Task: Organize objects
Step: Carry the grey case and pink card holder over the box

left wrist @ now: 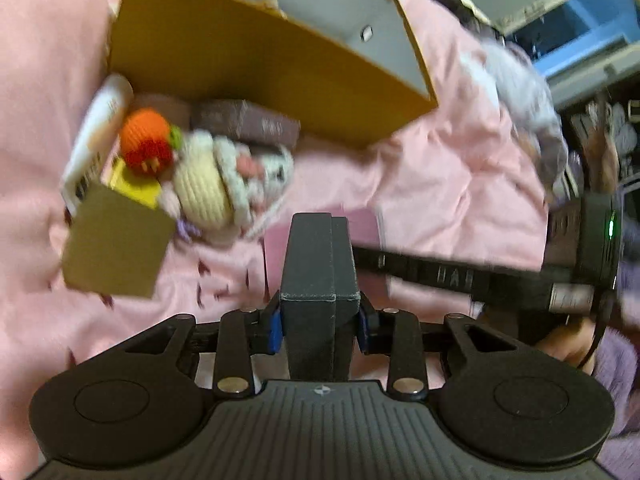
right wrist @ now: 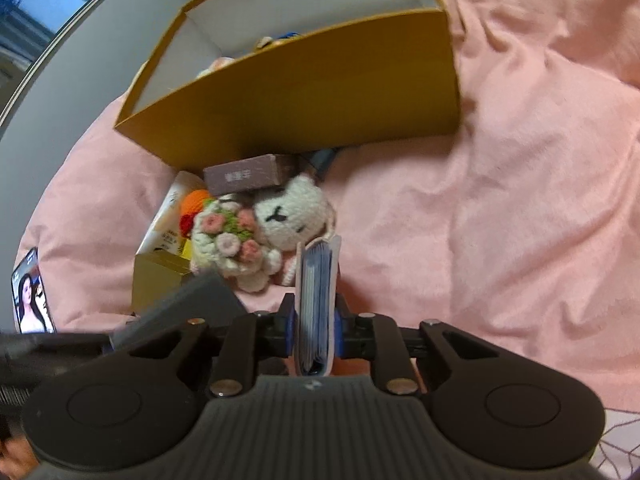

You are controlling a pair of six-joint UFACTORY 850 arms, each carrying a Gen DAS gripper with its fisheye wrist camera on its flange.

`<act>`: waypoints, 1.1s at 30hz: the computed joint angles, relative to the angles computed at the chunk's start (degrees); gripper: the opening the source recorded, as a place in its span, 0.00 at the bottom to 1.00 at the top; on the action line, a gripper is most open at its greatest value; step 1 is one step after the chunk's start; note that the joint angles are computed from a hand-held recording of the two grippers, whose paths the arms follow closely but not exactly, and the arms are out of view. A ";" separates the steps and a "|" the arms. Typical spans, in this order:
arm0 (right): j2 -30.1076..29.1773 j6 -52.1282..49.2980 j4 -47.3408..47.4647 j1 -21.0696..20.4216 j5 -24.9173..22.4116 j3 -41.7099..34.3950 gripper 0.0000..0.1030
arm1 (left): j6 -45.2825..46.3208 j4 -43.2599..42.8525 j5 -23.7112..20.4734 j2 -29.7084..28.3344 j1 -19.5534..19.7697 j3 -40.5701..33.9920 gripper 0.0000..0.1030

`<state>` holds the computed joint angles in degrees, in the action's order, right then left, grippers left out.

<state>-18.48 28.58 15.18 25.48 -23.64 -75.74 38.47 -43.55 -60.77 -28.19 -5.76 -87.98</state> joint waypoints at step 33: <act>-8.31 10.63 -19.31 -7.78 4.76 -22.29 0.18 | -12.58 3.89 7.92 -22.73 -1.96 -44.97 0.37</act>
